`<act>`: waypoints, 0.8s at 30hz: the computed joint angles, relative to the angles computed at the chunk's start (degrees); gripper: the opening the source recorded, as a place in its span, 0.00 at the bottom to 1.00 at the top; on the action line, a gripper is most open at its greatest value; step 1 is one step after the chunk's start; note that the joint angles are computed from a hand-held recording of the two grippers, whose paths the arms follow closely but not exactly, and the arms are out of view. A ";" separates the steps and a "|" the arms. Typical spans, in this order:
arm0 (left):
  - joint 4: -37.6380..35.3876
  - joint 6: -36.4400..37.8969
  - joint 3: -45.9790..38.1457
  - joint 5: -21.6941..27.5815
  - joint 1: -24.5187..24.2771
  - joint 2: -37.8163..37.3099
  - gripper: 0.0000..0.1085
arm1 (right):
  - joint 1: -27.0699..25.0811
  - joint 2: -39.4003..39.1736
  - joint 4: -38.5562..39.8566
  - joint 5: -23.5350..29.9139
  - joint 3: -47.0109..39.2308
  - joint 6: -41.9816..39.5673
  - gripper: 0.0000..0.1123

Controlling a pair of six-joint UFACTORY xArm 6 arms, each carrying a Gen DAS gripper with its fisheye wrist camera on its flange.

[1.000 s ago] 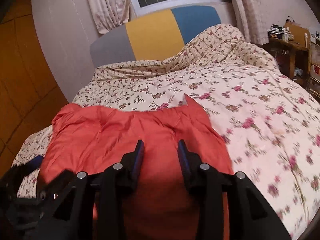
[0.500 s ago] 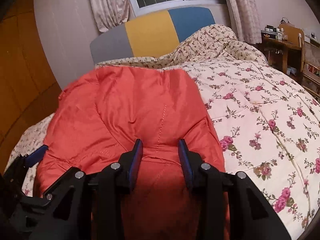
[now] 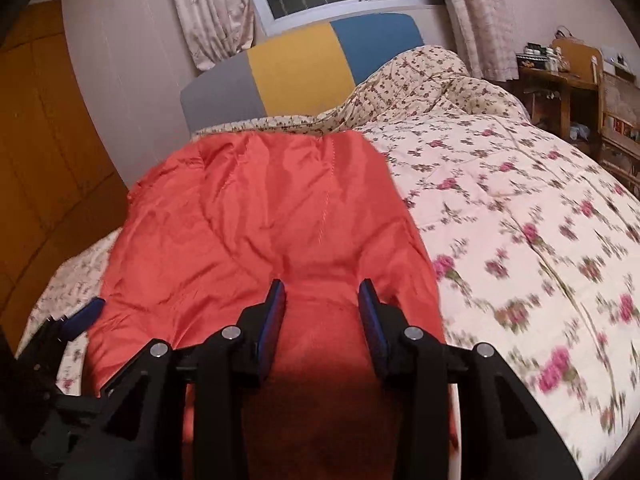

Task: Fold large clothes

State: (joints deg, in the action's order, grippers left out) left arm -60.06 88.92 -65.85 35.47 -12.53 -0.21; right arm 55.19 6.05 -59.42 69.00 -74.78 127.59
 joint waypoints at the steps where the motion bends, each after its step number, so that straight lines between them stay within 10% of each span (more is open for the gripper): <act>1: -0.25 0.30 0.56 0.80 0.71 -0.71 0.92 | 1.34 -0.25 0.01 1.00 0.04 1.62 0.35; 13: 0.73 3.55 7.04 4.05 3.85 -6.74 0.92 | 5.82 0.91 4.37 3.06 -0.05 1.62 0.39; 16: 6.74 -1.91 3.08 10.10 5.73 -5.34 0.92 | 5.40 -2.12 5.78 1.84 1.92 3.48 0.65; 21: 6.81 -7.75 -3.61 17.44 10.09 -2.37 0.92 | 5.09 -5.97 1.95 2.23 3.86 5.09 0.78; 24: 5.23 -12.96 -9.30 18.66 11.82 1.45 0.92 | 0.33 -9.23 2.21 -7.28 7.78 4.13 0.84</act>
State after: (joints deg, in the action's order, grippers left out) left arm -54.84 75.96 -75.14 54.13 -0.71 1.24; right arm 55.51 -3.18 -57.21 61.72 -67.00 131.71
